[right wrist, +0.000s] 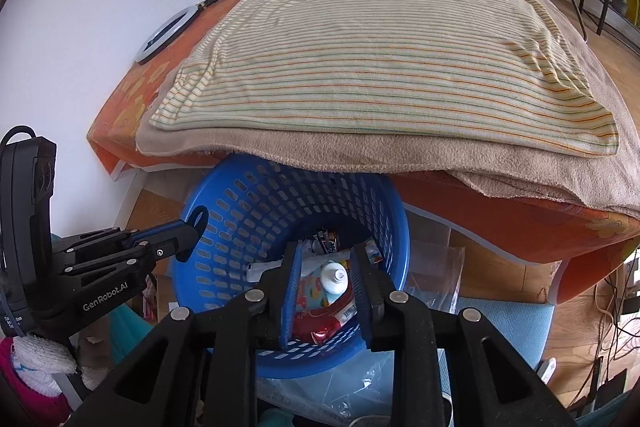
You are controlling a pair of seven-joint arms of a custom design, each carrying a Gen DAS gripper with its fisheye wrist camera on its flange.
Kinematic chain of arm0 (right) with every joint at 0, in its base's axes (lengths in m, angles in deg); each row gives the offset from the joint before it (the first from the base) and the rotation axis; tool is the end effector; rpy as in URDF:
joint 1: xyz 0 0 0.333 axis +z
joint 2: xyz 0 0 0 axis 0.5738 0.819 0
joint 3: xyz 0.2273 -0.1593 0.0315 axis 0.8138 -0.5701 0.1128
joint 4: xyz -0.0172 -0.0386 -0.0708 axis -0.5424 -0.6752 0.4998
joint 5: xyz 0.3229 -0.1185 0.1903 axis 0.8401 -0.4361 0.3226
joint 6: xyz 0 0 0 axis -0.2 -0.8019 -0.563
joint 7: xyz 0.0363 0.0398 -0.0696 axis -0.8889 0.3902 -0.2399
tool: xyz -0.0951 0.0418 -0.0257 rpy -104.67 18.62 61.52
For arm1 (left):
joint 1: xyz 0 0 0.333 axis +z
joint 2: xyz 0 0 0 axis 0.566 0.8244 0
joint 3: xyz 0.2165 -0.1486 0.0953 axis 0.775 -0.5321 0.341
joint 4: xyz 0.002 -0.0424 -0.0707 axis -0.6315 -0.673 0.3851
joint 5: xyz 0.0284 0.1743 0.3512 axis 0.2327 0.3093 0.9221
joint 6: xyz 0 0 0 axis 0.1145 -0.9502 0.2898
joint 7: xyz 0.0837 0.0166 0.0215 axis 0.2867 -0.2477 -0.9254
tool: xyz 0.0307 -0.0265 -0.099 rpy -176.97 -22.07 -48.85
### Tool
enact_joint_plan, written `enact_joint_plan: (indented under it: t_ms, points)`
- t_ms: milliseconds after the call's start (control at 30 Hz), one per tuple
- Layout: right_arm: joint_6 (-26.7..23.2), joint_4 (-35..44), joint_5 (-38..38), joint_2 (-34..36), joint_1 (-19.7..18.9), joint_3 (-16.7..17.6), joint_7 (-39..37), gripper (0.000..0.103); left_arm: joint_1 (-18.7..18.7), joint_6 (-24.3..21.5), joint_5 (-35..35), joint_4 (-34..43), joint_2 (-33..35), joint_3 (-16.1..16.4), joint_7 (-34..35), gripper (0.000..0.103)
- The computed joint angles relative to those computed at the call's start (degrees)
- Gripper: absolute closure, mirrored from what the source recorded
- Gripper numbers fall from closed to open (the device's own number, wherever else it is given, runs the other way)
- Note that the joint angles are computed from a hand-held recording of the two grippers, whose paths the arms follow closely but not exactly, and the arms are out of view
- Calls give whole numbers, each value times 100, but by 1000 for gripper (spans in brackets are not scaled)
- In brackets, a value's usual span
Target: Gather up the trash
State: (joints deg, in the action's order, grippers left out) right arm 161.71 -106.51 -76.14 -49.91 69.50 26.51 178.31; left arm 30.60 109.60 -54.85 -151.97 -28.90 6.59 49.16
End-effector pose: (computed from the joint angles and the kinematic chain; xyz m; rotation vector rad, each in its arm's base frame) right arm 0.6063 0.3750 0.3138 -1.6002 2.0772 -0.1973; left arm 0.6964 -0.2252 0.2953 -1.6004 2.6035 -0.6797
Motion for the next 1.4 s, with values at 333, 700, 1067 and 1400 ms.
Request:
enact_joint_plan:
  t_ms: [333, 700, 1067, 1400]
  points:
    - [9, -49, 188, -4, -39, 48, 34, 38, -40, 206, 116, -38, 2, 57, -143, 46]
    - [-22, -79, 276, -36, -62, 50, 99, 22, -52, 65, 189, 146, 71, 57, -242, 46]
    - [-232, -120, -300, -213, 58, -167, 598, 18, -38, 68, 169, 248, -24, 43, -201, 46]
    - [-48, -276, -715, -524, 26, -224, 920, 18, 167, 502, -273, 138, -400, -163, 128, 34]
